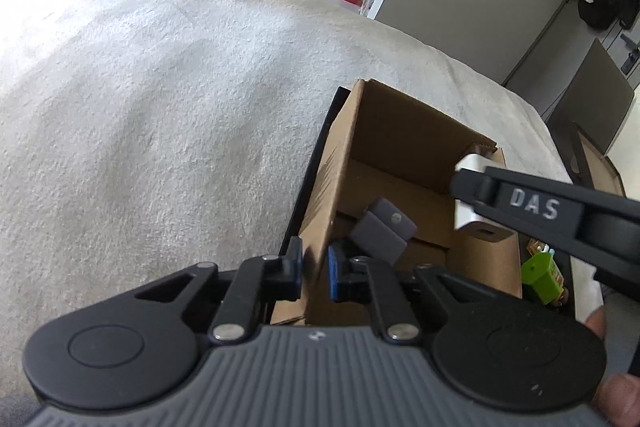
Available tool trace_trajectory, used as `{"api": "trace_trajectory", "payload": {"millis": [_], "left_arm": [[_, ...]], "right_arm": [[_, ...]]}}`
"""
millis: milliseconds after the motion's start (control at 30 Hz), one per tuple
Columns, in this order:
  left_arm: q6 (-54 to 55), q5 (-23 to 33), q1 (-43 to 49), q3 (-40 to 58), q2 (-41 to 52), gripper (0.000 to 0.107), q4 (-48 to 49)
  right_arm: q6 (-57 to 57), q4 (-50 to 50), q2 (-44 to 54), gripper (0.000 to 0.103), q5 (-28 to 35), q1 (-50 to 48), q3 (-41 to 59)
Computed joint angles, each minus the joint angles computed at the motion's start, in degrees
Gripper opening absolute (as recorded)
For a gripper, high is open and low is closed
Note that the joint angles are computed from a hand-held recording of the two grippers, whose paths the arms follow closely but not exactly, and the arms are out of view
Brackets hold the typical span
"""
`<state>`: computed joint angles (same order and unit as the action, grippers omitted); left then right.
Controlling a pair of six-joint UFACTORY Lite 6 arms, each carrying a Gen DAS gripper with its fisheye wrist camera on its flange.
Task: Organize rigid objects
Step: 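Grip the box wall with the left gripper while the right gripper drops the charger inside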
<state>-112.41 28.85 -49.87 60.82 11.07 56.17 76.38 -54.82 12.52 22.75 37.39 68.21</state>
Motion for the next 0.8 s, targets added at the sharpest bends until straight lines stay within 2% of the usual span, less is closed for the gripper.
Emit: {"api": "trace_trajectory", "payload": {"millis": [267,400,533,633,800], "left_arm": [[-4.4,-3.5,1.4,-3.2,-2.2,0.012,2.7],[-5.0,-3.5,1.4,-3.4,-2.4,0.012,3.1],[-5.4,-3.5,1.6,-3.3,-2.2,0.013,3.2],[-6.7,-3.8,1.8,-3.7,-2.4,0.013,4.0],[-7.2,-3.1,1.5,-3.7,-2.4,0.013,4.6]], "right_arm": [[-3.4,3.3,3.0,0.039,-1.9,0.3,2.9],[-6.3,5.6,3.8,0.039,-2.9,-0.5,4.7],[-6.9,4.7,4.0,0.044,-4.6,-0.6,6.0],[-6.9,3.6,3.0,0.044,-3.9,0.0,5.3],[-10.3,7.5,0.6,0.044,-4.4,-0.4,2.4]]}}
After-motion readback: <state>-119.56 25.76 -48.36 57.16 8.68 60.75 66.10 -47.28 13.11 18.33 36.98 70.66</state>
